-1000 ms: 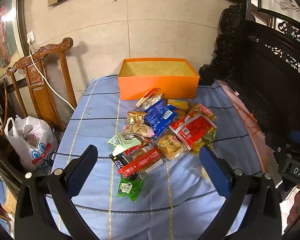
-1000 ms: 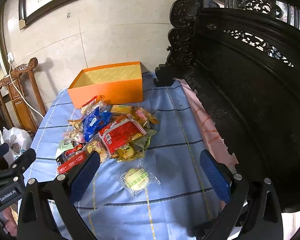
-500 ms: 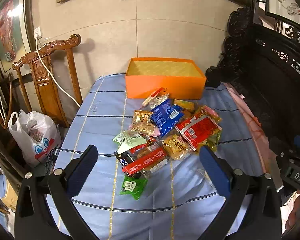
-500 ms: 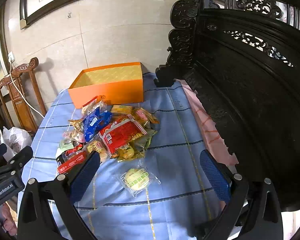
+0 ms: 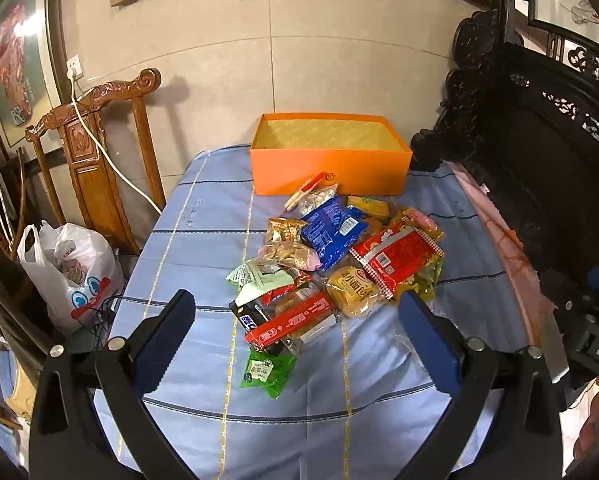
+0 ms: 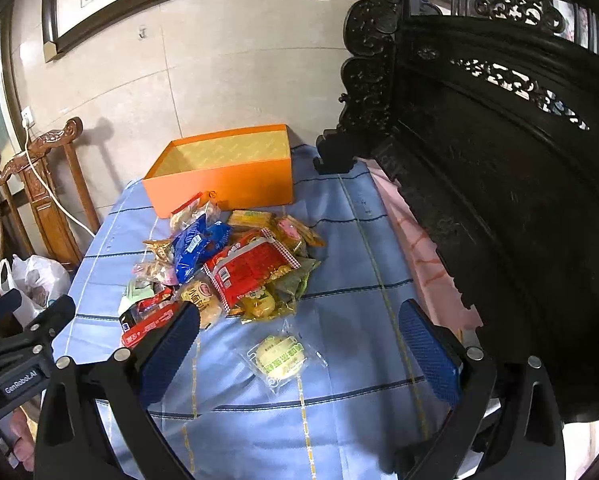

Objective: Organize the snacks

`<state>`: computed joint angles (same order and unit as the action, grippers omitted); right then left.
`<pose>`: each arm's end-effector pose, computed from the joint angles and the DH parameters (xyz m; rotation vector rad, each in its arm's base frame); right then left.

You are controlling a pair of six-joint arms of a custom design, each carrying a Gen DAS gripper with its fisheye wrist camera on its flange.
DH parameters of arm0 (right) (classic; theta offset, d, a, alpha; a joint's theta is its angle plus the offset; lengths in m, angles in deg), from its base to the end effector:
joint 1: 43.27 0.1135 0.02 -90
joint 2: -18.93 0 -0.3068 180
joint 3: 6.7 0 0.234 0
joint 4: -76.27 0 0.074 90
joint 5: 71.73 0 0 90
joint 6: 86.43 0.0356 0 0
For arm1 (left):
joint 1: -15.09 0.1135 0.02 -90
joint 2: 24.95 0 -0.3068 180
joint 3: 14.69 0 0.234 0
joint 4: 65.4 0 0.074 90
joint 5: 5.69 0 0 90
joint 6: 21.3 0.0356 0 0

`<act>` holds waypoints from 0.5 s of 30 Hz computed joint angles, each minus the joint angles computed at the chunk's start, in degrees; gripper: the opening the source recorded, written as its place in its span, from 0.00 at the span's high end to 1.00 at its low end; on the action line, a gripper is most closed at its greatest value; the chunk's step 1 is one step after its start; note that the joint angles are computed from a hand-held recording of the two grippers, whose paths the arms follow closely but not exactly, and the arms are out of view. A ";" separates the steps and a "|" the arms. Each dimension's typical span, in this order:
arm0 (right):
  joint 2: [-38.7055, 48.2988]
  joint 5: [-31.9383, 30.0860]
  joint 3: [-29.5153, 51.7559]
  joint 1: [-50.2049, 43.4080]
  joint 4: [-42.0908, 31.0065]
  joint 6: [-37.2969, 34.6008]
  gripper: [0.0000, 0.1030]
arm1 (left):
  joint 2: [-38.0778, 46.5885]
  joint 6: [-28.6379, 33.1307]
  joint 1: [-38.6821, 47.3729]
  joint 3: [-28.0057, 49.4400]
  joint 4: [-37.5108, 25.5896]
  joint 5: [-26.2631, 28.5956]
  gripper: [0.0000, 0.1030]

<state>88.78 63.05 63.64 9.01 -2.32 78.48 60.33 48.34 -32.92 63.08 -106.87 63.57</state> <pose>0.1231 0.1182 0.3064 0.5591 2.2808 -0.2108 0.2082 -0.2124 0.3077 0.4058 2.3231 -0.1384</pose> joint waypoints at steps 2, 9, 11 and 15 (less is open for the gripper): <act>-0.13 0.03 0.01 -0.07 -0.09 0.03 0.03 | 0.18 -0.04 -0.09 0.07 -0.16 -0.10 0.04; -1.59 -0.30 -0.84 -0.63 1.50 -1.22 0.03 | 0.52 -0.10 -0.21 0.36 -0.25 -0.43 0.04; -1.72 -0.21 -0.75 -0.01 2.07 -1.84 0.03 | 0.58 -0.01 -0.25 0.38 -0.28 -0.51 0.04; -1.10 0.50 0.18 0.86 1.07 -1.66 0.03 | 0.48 0.46 -0.32 0.22 0.07 -0.59 0.04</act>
